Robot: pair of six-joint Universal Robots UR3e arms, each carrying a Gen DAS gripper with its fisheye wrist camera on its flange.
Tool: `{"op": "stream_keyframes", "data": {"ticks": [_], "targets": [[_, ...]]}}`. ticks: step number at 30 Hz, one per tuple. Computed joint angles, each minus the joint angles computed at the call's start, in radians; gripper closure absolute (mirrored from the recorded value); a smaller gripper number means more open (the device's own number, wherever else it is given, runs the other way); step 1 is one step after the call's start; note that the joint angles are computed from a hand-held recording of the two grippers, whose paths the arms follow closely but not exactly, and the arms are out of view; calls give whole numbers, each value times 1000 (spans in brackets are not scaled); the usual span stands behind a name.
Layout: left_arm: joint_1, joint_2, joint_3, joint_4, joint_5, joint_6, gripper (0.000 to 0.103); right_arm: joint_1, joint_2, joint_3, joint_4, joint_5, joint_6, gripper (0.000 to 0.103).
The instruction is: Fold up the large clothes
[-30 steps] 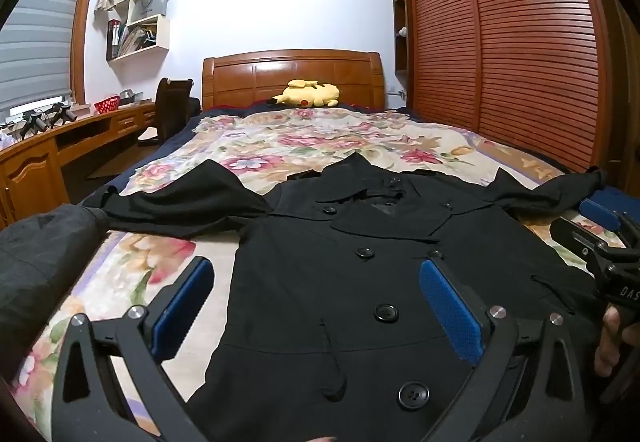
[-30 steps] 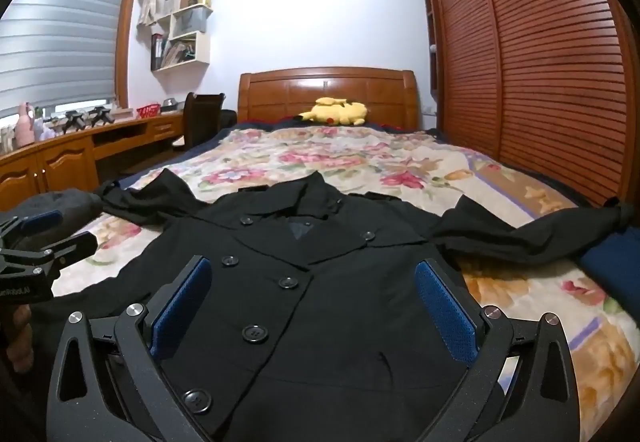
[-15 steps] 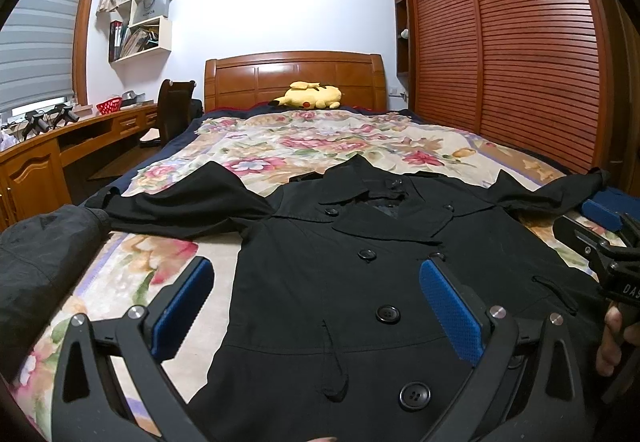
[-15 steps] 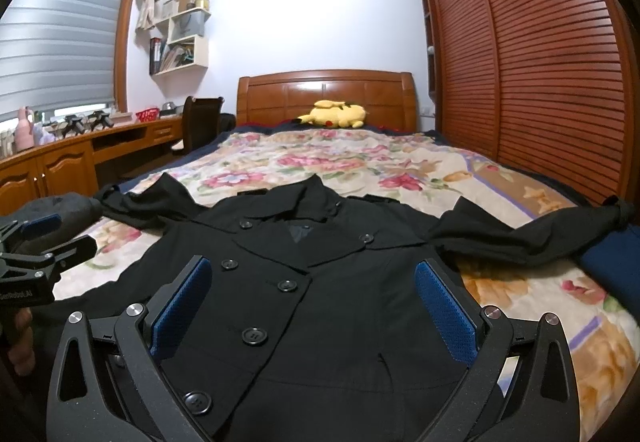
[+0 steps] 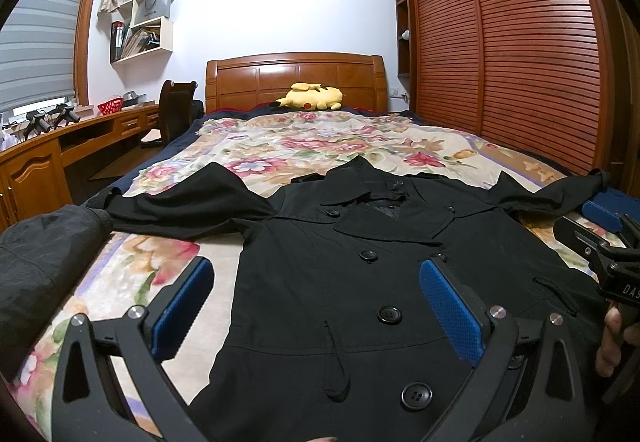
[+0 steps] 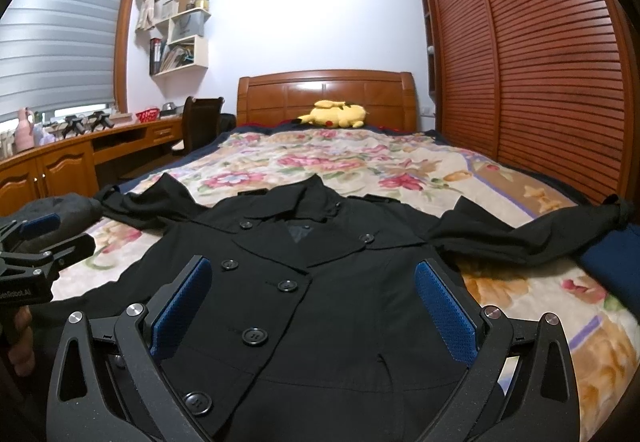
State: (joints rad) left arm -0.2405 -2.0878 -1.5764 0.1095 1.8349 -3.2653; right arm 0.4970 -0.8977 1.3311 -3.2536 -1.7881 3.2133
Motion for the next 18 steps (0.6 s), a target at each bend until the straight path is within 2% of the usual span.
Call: {"op": "stream_keyframes", "data": {"ticks": [18], "targets": [[1, 2, -5, 5, -2, 1, 0, 0, -2, -3, 3, 2, 1, 0]]}}
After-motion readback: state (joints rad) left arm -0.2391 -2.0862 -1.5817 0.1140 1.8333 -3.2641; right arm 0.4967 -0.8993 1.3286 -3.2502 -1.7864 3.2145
